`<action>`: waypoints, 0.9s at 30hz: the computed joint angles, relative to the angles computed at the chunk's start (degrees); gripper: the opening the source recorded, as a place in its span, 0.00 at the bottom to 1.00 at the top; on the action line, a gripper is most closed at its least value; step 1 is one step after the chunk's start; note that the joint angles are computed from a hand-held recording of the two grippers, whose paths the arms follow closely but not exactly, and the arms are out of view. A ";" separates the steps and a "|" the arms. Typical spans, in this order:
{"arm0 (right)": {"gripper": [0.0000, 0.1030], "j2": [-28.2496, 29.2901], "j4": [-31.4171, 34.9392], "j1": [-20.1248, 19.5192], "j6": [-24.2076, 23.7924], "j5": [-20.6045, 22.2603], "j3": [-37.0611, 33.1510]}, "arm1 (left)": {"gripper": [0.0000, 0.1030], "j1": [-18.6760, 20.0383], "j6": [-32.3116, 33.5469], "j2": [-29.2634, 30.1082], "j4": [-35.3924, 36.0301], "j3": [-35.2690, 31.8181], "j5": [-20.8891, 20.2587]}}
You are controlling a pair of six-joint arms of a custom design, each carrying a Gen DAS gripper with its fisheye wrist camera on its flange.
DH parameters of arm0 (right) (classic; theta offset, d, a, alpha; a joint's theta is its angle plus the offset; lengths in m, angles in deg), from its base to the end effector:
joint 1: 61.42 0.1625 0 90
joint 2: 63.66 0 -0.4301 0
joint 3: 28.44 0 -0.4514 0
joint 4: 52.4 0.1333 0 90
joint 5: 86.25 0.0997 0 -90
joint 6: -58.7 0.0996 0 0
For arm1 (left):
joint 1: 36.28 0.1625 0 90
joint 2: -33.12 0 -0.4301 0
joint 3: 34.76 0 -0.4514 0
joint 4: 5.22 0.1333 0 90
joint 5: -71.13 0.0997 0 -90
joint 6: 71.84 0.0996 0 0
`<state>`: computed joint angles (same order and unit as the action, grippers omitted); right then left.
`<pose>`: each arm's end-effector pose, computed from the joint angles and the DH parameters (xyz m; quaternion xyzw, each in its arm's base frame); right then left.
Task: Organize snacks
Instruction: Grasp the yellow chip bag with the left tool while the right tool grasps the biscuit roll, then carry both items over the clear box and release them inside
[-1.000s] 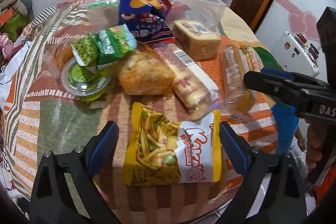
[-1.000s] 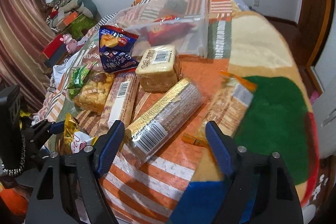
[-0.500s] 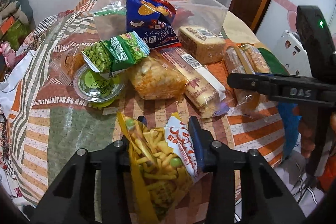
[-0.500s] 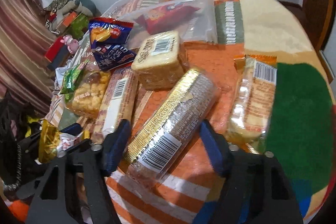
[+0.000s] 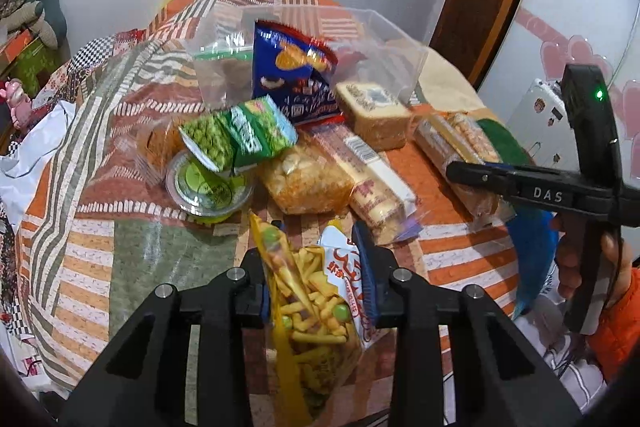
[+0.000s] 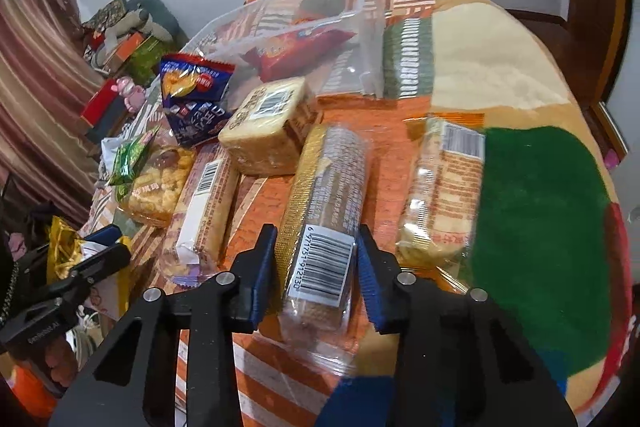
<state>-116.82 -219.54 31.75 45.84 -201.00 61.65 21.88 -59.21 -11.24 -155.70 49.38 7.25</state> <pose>0.1331 -0.7470 0.2308 0.0549 -0.9186 0.3176 0.2289 -0.2606 -0.7555 0.1260 0.3250 0.9024 -0.2097 0.1900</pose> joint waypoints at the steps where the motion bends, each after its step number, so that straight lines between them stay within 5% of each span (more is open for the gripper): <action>1: 0.33 -0.23 -0.18 -0.03 0.13 0.08 0.16 | 0.33 -0.14 0.17 -0.10 -0.31 0.06 0.00; 15: 0.32 -0.76 -5.57 1.92 -2.24 0.76 0.20 | 0.33 -0.98 3.27 0.95 -4.16 -4.71 -0.52; 27: 0.32 2.29 -9.12 3.65 -6.81 3.80 -6.55 | 0.33 -1.06 6.14 6.09 -3.78 -16.20 -1.86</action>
